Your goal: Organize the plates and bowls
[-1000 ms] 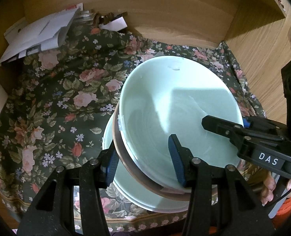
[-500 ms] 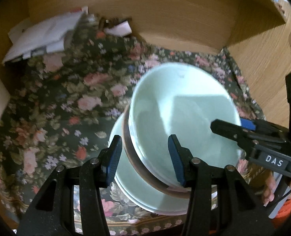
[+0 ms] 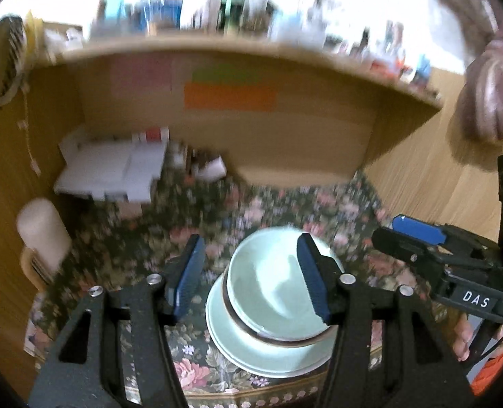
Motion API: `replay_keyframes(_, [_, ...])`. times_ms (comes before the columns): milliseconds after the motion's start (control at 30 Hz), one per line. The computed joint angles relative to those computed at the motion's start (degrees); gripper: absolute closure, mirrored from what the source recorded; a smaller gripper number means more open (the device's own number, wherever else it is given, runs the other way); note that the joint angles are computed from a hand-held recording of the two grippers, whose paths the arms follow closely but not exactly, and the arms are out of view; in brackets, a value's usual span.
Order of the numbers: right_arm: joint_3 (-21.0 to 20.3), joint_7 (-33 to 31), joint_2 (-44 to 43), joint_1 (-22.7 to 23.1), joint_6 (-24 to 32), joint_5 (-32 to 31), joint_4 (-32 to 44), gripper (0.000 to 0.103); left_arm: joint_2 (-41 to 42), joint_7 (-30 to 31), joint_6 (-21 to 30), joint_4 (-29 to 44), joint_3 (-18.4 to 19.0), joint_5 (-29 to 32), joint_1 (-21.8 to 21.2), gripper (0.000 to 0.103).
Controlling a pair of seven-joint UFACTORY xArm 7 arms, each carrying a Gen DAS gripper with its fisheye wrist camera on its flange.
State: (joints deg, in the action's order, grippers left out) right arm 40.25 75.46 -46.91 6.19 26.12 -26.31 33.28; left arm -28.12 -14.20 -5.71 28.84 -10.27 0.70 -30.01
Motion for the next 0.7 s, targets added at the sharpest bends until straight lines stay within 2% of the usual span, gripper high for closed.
replay_keyframes(100, [2.48, 0.97, -3.17, -1.29, 1.48, -1.47, 1.67, 0.04, -5.49, -1.89, -4.09, -2.75, -5.63, 0.35, 5.92, 0.033])
replay_keyframes(333, [7.3, 1.33, -8.76, -4.45, 3.58, -2.48, 4.06, 0.023, -11.97, -3.76, -9.3, -6.63, -7.17, 1.2, 7.91, 0.007])
replay_keyframes(433, [8.45, 1.64, -10.41, -5.34, 3.51, -1.85, 3.95, 0.015, -13.71, -4.74, -11.01, -8.16, -8.57, 0.98, 9.25, 0.003])
replay_keyframes(567, [10.29, 2.05, -12.75, -6.34, 4.51, -0.8, 4.19, 0.0, -14.6, -5.43, -11.04, -9.24, -8.19, 1.35, 8.9, 0.002])
replay_keyframes(700, [10.97, 1.73, -14.19, -6.83, 5.13, 0.32, 4.4, 0.0, -15.08, -6.64, -11.78, -10.18, -9.33, 1.04, 10.05, 0.002])
